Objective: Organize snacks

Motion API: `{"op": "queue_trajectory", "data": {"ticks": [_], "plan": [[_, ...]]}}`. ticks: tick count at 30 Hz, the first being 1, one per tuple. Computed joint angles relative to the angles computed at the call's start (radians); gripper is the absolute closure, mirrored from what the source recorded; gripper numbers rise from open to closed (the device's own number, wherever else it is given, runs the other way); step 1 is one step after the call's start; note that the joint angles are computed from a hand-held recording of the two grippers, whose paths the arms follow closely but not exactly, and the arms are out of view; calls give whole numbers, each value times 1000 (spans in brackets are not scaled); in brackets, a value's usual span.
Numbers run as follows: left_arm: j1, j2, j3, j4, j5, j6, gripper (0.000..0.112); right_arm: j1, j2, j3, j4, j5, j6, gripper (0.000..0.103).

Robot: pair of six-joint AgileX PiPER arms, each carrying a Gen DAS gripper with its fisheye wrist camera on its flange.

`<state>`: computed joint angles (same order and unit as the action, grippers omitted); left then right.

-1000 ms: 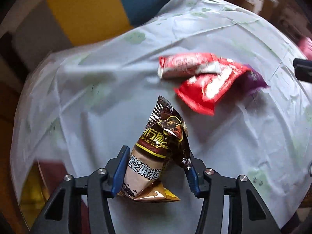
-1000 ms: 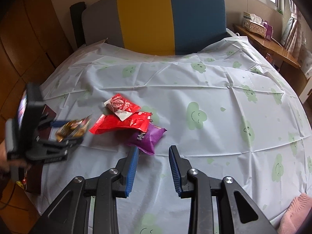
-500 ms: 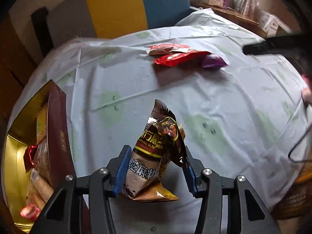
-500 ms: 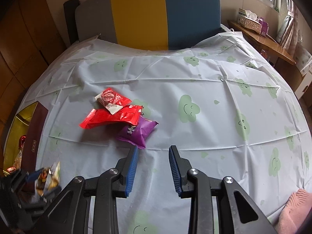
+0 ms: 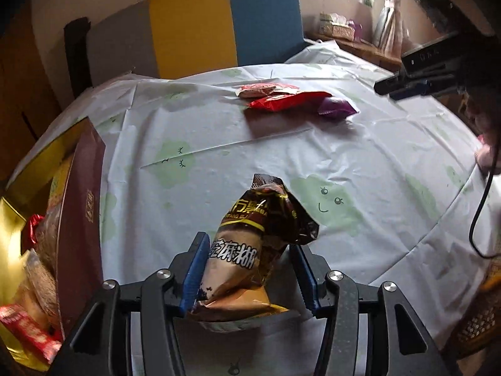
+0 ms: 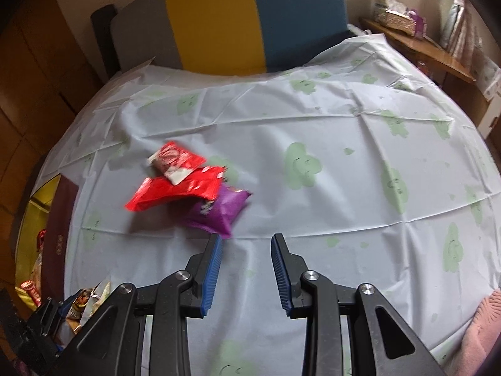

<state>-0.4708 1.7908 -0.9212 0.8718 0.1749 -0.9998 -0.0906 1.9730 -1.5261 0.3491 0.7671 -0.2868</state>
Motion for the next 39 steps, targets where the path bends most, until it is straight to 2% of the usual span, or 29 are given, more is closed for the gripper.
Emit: {"op": "queue_trajectory", "data": {"ticks": [5, 7, 9, 12, 13, 16, 18, 21, 22, 23, 24, 28, 32, 34, 36, 39], "plan": [[7, 1, 17, 141, -31, -144, 59, -5, 54, -55, 52, 86, -1, 70], [11, 2, 23, 184, -44, -185, 59, -1, 69, -76, 79, 103, -12, 60], [16, 1, 29, 237, -58, -237, 59, 13, 85, -103, 74, 117, -8, 59], [25, -1, 35, 254, -74, -256, 59, 60, 152, -211, 3, 179, 46, 40], [26, -2, 37, 280, -79, -283, 59, 79, 180, -251, -31, 186, 84, 40], [32, -3, 43, 346, -90, -349, 59, 100, 248, -353, -63, 218, 161, 40], [36, -4, 46, 367, -98, -371, 59, 126, 307, -449, -144, 248, 248, 40], [35, -5, 53, 529, -101, -532, 59, 146, 381, -560, -219, 283, 310, 40], [35, -4, 54, 563, -101, -566, 59, 152, 395, -576, -240, 284, 326, 46], [35, -4, 54, 588, -101, -589, 59, 159, 409, -594, -271, 294, 343, 58], [36, -3, 54, 605, -102, -605, 59, 164, 419, -606, -288, 308, 346, 61], [35, -4, 62, 781, -99, -779, 59, 178, 340, -470, -291, 271, 228, 62], [28, -8, 70, 861, -87, -868, 59, 170, 223, -268, -239, 244, 98, 62], [17, -8, 72, 844, -70, -856, 58, 156, 175, -165, -197, 202, 32, 61], [6, -10, 75, 828, -53, -845, 58, 139, 118, -41, -150, 97, -37, 61], [-6, -11, 75, 784, -36, -812, 58, 142, 116, -36, -171, 95, -35, 59]]}}
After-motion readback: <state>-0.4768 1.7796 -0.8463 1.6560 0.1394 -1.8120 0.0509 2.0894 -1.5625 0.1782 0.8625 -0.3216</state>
